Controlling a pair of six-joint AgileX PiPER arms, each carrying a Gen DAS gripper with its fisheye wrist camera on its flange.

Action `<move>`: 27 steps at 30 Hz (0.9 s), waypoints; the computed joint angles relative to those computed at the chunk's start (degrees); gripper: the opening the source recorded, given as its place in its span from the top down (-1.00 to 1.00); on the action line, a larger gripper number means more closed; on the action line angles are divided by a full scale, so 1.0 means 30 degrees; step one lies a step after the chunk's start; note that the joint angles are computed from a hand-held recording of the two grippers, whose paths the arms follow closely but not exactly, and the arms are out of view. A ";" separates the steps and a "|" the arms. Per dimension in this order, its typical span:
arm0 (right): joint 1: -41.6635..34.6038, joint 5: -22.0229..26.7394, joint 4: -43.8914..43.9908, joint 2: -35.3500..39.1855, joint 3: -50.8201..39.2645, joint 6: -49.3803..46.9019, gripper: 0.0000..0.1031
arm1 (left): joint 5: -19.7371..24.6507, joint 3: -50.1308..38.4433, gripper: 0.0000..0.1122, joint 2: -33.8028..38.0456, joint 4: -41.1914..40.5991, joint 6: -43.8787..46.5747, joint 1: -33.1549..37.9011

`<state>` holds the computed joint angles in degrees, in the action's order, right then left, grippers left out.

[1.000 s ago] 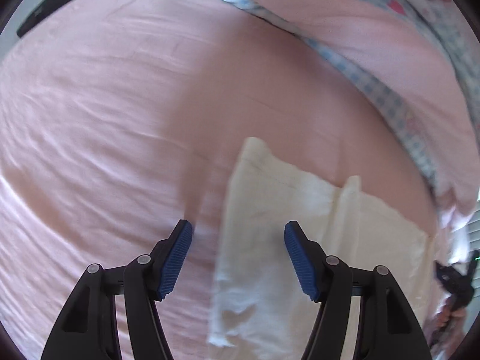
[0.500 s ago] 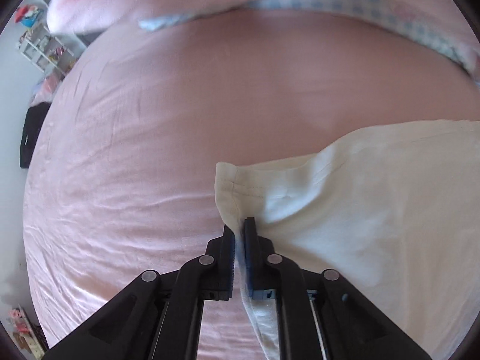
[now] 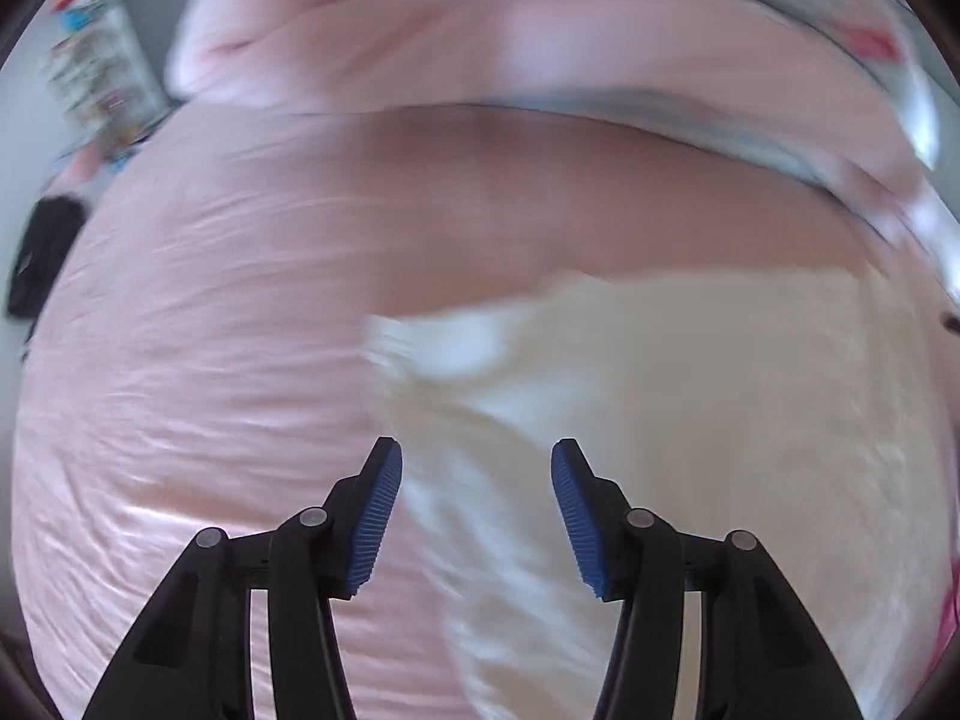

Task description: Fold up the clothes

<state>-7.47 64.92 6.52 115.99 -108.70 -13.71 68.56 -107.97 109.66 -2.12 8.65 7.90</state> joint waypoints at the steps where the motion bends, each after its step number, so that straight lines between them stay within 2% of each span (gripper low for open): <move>1: -0.0141 -0.0018 0.0119 -0.0944 0.1319 -0.0551 0.37 | -0.0165 0.1403 0.13 -0.0984 -0.0692 0.0787 -0.0848; 3: -0.0055 -0.0049 0.0470 -0.3190 0.4397 -0.1407 0.37 | -0.0621 0.4060 0.13 -0.2769 -0.1817 0.1290 -0.3515; 5: 0.1064 0.0615 0.0744 -0.4875 0.6169 -0.1882 0.37 | -0.1450 0.5816 0.13 -0.3600 -0.2044 0.0683 -0.6129; 7: 0.2637 -0.0137 0.0468 -0.7400 0.9423 -0.2975 0.37 | -0.2322 0.7133 0.13 -0.3660 -0.2139 -0.0438 -0.7967; 9: 0.4684 -0.1208 0.0665 -0.9829 1.2662 -0.3695 0.37 | -0.3096 0.8670 0.13 -0.3786 -0.1514 -0.1515 -0.8808; 11: 0.7757 -0.2165 0.0371 -1.1160 1.4932 -0.2191 0.37 | -0.3862 1.0505 0.13 -0.4232 -0.0840 -0.2612 -0.9315; 15: 1.2127 -0.3357 -0.1246 -1.1997 1.8112 0.0208 0.37 | -0.4716 1.4381 0.11 -0.7362 0.0418 -0.1241 -0.8331; 16: 1.2630 -0.4275 -0.1877 -1.2684 1.9100 0.0447 0.36 | -0.4356 1.5134 0.08 -0.8162 0.0634 -0.0535 -0.7598; 17: 1.2966 -0.4858 -0.2476 -1.3211 1.9817 0.0720 0.27 | -0.3912 1.5824 0.10 -0.8964 0.0636 0.0503 -0.6584; 18: 1.2638 -0.4677 -0.2750 -1.3314 1.9873 0.0773 0.06 | -0.3440 1.6412 0.09 -0.9726 0.0900 0.1508 -0.5590; 20: 1.1311 -0.3850 -0.2790 -1.3164 1.9500 0.0720 -0.09 | -0.2285 1.6848 0.00 -1.0731 0.1148 0.3060 -0.3242; 22: 1.0508 -0.2782 -0.3108 -1.2700 1.8546 0.1178 -0.09 | -0.0917 1.6416 0.00 -1.1019 0.1161 0.4001 -0.0605; 23: 1.0349 -0.2365 -0.3150 -1.2556 1.8010 0.1423 -0.01 | -0.0897 1.6098 0.00 -1.1071 0.0685 0.4173 0.0428; 25: 1.0633 -0.2156 -0.2146 -1.2599 1.6900 0.1564 0.01 | -0.0834 1.5333 0.01 -1.1020 -0.0338 0.4434 0.2433; 27: 1.2331 -0.2509 -0.1360 -1.2245 1.5790 0.2561 0.01 | -0.1299 1.4770 0.01 -1.0453 -0.1279 0.4402 0.2782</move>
<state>29.52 57.40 2.44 79.26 -61.33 -6.03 64.67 -63.66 78.30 -5.96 21.86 16.24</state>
